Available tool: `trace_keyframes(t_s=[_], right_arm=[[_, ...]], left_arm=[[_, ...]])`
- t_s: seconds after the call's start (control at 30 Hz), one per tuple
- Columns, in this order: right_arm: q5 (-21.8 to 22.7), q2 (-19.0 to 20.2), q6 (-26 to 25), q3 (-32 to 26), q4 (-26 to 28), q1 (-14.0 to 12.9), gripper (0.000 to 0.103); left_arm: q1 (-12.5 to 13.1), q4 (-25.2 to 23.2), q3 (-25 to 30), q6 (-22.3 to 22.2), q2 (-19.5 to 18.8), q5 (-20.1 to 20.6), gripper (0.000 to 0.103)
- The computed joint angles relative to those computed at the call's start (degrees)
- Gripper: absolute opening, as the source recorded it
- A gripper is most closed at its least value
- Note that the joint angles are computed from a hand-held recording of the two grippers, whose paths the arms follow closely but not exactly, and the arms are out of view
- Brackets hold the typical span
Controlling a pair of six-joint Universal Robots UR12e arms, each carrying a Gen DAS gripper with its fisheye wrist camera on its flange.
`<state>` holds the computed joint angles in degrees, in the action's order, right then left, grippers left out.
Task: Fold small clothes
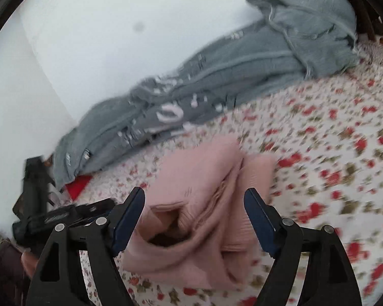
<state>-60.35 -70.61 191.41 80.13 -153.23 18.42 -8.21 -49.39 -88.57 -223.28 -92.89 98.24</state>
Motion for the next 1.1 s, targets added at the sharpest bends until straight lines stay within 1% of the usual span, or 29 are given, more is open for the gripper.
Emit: trace_keyframes(t_s=[0.03, 0.07, 0.1, 0.13, 0.17, 0.2, 0.27, 0.3, 0.33, 0.37, 0.4, 0.43, 0.47, 0.53, 0.57, 0.6, 0.67, 0.7, 0.73, 0.77, 0.8, 0.83, 0.87, 0.9, 0.93, 0.97, 1.0, 1.03, 1.1], right_arm=[[-3.2, 0.9, 0.1, -1.8, 3.8, 1.0, 0.074], [-4.5, 1.5, -0.3, -3.0, 5.7, 1.5, 0.064], [-4.6, 1.9, -1.1, -3.7, 7.1, 1.6, 0.024], [-4.7, 2.1, -2.7, -4.1, 7.4, 1.9, 0.018], [-4.7, 1.8, -3.4, -3.5, 5.2, 1.8, 0.017], [-4.4, 1.1, -4.1, -2.0, 0.6, 1.5, 0.008], [-1.4, 0.1, -3.9, 0.2, -5.4, 0.2, 0.007], [-0.4, -0.3, -3.0, 1.2, -7.4, -0.4, 0.007], [-1.5, -0.4, -2.6, 1.9, -8.0, -0.7, 0.007], [-3.1, -0.2, -3.2, 1.7, -6.5, -0.5, 0.007], [-5.2, 0.2, -4.3, 1.2, -2.6, -0.3, 0.007], [-6.3, 0.7, -4.5, 0.9, 0.1, -0.1, 0.007], [-6.4, 0.8, -4.3, 1.0, 0.5, -0.3, 0.007], [-6.1, 0.2, -3.4, 1.8, -0.9, -0.6, 0.007], [-6.9, -0.4, -2.8, 2.1, -1.5, -0.7, 0.007], [-9.2, -1.2, -2.2, 2.5, -2.9, -0.4, 0.01], [-9.9, -2.1, -2.6, 2.9, -6.8, 0.0, 0.012], [-9.7, -2.5, -3.2, 3.3, -8.8, 0.2, 0.014], [-9.2, -2.8, -4.4, 3.5, -10.2, 0.6, 0.024], [-8.7, -3.0, -6.6, 3.8, -11.3, 1.2, 0.029], [-8.7, -3.2, -8.3, 4.2, -12.1, 1.8, 0.037], [-9.4, -3.1, -10.8, 4.5, -12.7, 2.6, 0.038], [-11.0, -2.9, -13.5, 4.6, -12.5, 3.6, 0.038], [-13.9, -2.4, -16.1, 4.5, -11.9, 4.7, 0.038], [-19.2, -1.9, -18.8, 4.5, -10.6, 5.9, 0.034], [-23.2, -1.4, -19.5, 4.4, -9.9, 6.6, 0.028], [-26.1, -1.0, -19.4, 4.7, -8.3, 6.7, 0.017], [-26.6, -1.1, -17.5, 5.4, -8.0, 6.4, 0.017], [-22.7, -1.5, -14.2, 7.3, -10.6, 4.7, 0.018]], left_arm=[[0.5, 0.5, -1.1, -0.3, 0.8, -0.6, 0.062], [0.7, 0.9, -1.6, -0.3, 1.1, -0.9, 0.062], [0.9, 1.3, -2.3, -0.2, 1.4, -1.3, 0.062], [1.2, 1.5, -2.9, 0.0, 1.8, -1.7, 0.062], [1.4, 1.7, -3.3, 0.2, 2.1, -2.0, 0.062], [1.6, 2.1, -3.9, 0.4, 2.4, -2.5, 0.062], [1.7, 2.8, -4.5, 0.8, 2.7, -3.3, 0.062], [1.6, 3.2, -4.6, 1.0, 2.6, -3.5, 0.062], [1.4, 3.6, -4.9, 1.3, 2.7, -3.7, 0.062], [1.1, 3.8, -4.8, 1.9, 2.4, -4.1, 0.062], [0.9, 3.8, -4.6, 2.6, 2.1, -4.4, 0.062], [0.5, 4.0, -4.4, 3.3, 1.7, -4.8, 0.062], [0.3, 4.3, -4.2, 3.8, 1.5, -5.2, 0.062], [-0.1, 5.3, -3.9, 4.8, 1.0, -5.5, 0.062], [-0.6, 5.6, -3.3, 5.4, 0.7, -4.7, 0.062], [-1.0, 5.6, -2.6, 6.0, 0.3, -3.6, 0.062], [-1.8, 5.9, -1.3, 7.0, -0.6, -0.9, 0.062], [-2.2, 6.1, -0.7, 7.2, -1.2, 0.7, 0.062], [-2.6, 5.9, 0.0, 7.1, -1.7, 2.4, 0.062], [-2.8, 5.3, 0.8, 6.5, -2.3, 3.9, 0.062], [-2.9, 5.0, 1.1, 5.8, -2.6, 4.5, 0.062], [-2.8, 4.9, 1.1, 4.6, -2.8, 4.5, 0.062], [-2.6, 4.8, 1.0, 4.0, -2.9, 4.4, 0.062], [-2.5, 4.5, 0.9, 3.8, -2.9, 4.4, 0.062], [-2.5, 4.1, 0.8, 3.8, -2.9, 4.6, 0.062], [-2.6, 3.7, 0.6, 4.2, -2.8, 4.8, 0.062], [-2.7, 3.3, 0.4, 4.8, -2.8, 5.0, 0.062], [-2.7, 3.3, 0.2, 5.3, -2.8, 4.9, 0.062], [-2.8, 4.1, -0.1, 6.4, -2.9, 4.5, 0.062]])
